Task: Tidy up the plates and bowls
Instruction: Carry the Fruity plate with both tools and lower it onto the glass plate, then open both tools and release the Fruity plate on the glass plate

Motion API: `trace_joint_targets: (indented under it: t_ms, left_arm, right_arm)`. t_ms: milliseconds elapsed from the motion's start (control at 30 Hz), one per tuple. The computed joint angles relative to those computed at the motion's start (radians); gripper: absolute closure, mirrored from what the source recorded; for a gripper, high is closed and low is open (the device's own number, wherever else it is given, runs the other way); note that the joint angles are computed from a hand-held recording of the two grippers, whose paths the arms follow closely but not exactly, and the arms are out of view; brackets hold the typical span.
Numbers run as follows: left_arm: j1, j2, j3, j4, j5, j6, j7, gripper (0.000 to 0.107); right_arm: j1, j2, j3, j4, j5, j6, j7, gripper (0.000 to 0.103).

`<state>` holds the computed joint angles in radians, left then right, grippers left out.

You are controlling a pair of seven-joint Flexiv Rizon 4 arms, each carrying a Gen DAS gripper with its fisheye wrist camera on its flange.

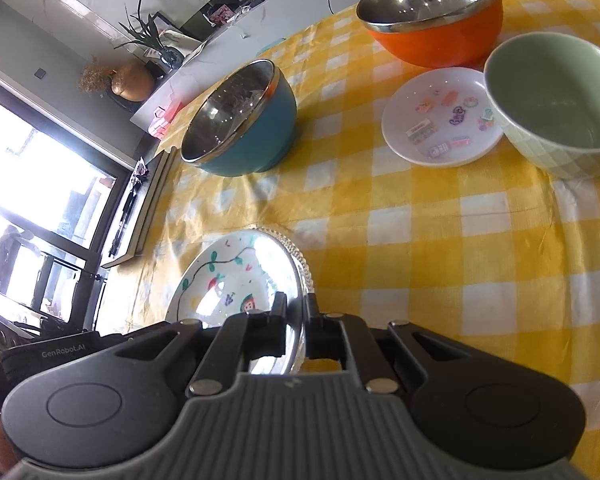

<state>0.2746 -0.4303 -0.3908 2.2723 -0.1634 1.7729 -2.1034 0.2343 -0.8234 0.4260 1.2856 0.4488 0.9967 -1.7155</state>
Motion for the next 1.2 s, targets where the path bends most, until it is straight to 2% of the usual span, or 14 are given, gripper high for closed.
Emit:
trace_joint_targets:
  t_ms: [33, 267, 467, 600, 800, 1000, 1200]
  left_arm:
    - [-0.034, 0.002, 0.034, -0.006, -0.005, -0.005, 0.001, 0.096]
    - [-0.156, 0.001, 0.153, -0.031, -0.038, -0.011, 0.01, 0.096]
    - [-0.378, 0.001, 0.368, -0.07, -0.078, -0.048, 0.031, 0.096]
    - [-0.473, -0.006, 0.461, -0.088, -0.092, -0.062, 0.039, 0.095]
    - [-0.667, -0.035, 0.663, -0.136, -0.075, -0.108, 0.036, 0.094]
    - [-0.751, -0.052, 0.76, -0.168, -0.025, -0.144, 0.009, 0.092]
    - [-0.844, -0.074, 0.873, -0.227, 0.076, -0.229, -0.049, 0.092]
  right_arm:
    - [0.008, 0.0, -0.006, 0.003, -0.006, 0.009, 0.0, 0.097]
    - [0.049, 0.003, -0.032, 0.042, -0.07, 0.104, 0.011, 0.096]
    - [0.092, 0.017, -0.065, 0.112, -0.17, 0.201, 0.046, 0.094]
    - [0.114, 0.022, -0.082, 0.162, -0.239, 0.285, 0.082, 0.093]
    - [0.182, 0.036, -0.161, 0.238, -0.37, 0.405, 0.153, 0.092]
    - [0.22, 0.041, -0.216, 0.297, -0.467, 0.501, 0.217, 0.092]
    - [0.301, 0.05, -0.33, 0.361, -0.564, 0.599, 0.291, 0.092]
